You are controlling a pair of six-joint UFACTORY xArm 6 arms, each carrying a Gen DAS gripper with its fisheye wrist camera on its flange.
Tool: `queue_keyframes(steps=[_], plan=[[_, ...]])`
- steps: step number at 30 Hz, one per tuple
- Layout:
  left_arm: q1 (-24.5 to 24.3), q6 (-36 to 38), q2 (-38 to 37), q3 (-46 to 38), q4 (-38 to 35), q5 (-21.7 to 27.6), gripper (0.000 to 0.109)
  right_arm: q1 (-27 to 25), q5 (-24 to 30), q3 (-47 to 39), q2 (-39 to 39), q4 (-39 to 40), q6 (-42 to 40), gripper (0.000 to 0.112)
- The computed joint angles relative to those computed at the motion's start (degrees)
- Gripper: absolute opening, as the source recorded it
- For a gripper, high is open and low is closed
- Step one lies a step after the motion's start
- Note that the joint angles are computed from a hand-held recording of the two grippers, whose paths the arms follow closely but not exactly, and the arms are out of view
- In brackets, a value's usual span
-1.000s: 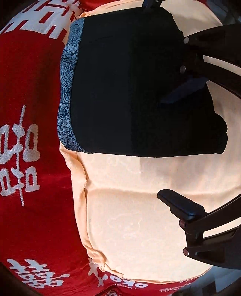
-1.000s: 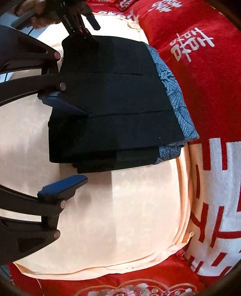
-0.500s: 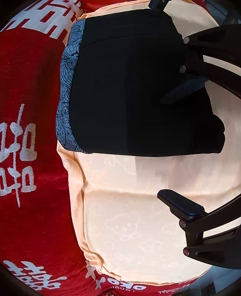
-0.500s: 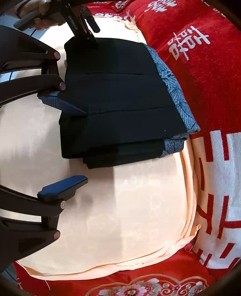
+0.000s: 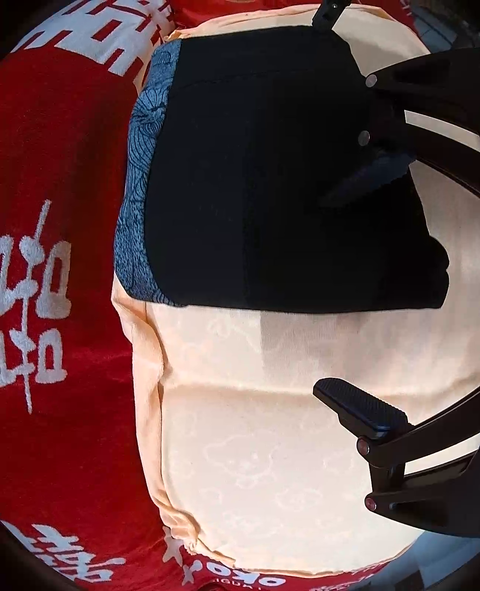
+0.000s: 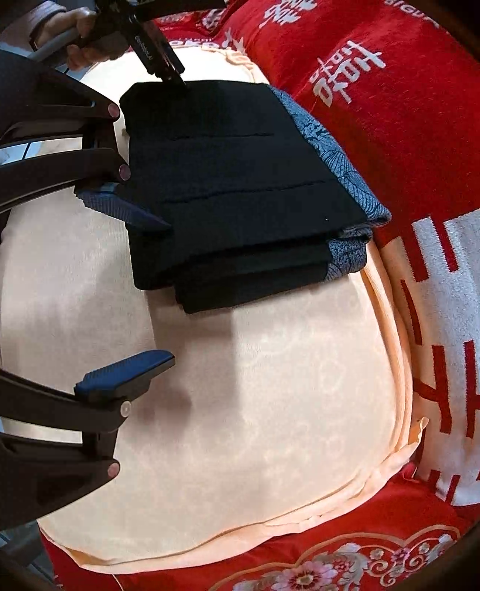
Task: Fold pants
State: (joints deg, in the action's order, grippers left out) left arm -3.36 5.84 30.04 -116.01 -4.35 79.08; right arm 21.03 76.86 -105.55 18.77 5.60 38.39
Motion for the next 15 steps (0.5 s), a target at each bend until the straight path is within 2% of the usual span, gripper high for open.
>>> queue_keyframes(steps=[7,9,15], plan=[[-0.50,-0.39,3.09,-5.41,-1.23,2.77,0.095,-1.52,-4.06,3.72,-2.44,4.27,-1.80,0.071],[-0.83,-0.64,4.11,-7.13,-1.32,3.55,0.095,-1.85,-4.60,4.11,-2.72,4.97,-2.42,0.082],[-1.36,-1.65,6.62,-11.55,-1.42,5.79,0.095,-2.62,-5.25,2.49,-1.00,6.18,-3.74,0.082]])
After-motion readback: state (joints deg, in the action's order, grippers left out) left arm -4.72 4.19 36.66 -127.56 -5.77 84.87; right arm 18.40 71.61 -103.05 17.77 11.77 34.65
